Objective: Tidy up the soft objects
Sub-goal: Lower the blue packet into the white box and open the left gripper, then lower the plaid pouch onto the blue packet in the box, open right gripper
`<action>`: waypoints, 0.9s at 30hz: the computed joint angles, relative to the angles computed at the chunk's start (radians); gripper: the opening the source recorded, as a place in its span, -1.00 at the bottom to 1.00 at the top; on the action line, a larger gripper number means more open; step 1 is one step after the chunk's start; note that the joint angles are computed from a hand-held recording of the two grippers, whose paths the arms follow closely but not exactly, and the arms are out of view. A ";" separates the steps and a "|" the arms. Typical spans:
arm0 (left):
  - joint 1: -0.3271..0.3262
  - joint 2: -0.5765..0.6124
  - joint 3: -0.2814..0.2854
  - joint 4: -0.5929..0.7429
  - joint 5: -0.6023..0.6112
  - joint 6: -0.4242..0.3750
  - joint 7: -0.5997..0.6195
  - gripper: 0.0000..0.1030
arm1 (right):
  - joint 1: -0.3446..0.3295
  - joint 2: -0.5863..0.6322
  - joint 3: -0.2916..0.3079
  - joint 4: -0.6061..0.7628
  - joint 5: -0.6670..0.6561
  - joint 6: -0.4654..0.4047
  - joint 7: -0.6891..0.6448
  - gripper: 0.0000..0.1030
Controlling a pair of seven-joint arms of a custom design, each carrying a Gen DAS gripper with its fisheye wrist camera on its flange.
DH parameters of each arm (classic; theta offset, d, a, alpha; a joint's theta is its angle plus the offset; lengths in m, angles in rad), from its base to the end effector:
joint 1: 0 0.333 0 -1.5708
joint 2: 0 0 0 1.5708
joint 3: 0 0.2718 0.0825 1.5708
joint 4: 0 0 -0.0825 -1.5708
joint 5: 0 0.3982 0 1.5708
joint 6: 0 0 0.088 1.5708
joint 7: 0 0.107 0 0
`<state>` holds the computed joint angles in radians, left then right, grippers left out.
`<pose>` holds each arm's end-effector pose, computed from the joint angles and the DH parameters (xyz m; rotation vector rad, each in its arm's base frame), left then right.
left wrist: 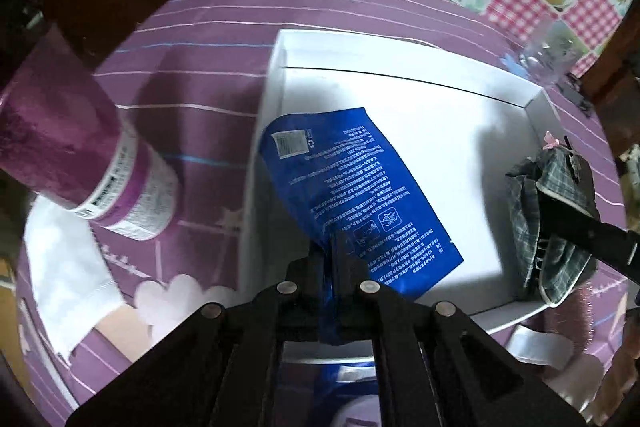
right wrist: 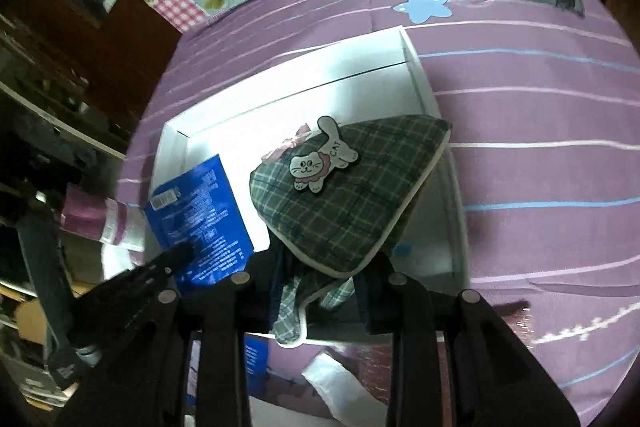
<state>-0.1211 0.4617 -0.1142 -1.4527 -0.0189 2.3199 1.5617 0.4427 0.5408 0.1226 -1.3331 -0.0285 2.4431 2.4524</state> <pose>0.7035 -0.1556 0.4213 -1.8386 2.2345 -0.5299 0.6411 0.3831 0.4430 -1.4867 2.0935 -0.0044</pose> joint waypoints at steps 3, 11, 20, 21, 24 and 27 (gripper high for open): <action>-0.013 -0.005 0.016 -0.003 0.043 0.001 -0.012 -0.96 | -0.006 0.009 0.004 -0.009 0.020 0.027 0.009 -0.38; -0.031 -0.006 0.032 0.012 0.128 -0.029 -0.063 -0.88 | -0.005 0.025 0.019 -0.015 0.036 0.099 0.005 -0.37; 0.015 -0.109 -0.004 -0.096 0.022 0.077 0.008 -0.15 | 0.008 -0.001 -0.005 -0.047 0.006 0.102 0.069 -0.37; 0.007 -0.125 0.004 -0.119 0.043 0.102 -0.005 -0.11 | 0.009 0.004 -0.004 -0.038 0.001 0.095 0.068 -0.37; -0.030 -0.146 0.038 -0.153 0.163 0.138 -0.078 -0.11 | 0.008 0.024 0.009 -0.006 0.000 0.079 0.041 -0.37; -0.027 -0.135 0.036 -0.139 0.186 0.123 -0.101 -0.11 | 0.008 0.061 0.024 0.045 0.016 0.067 0.002 -0.37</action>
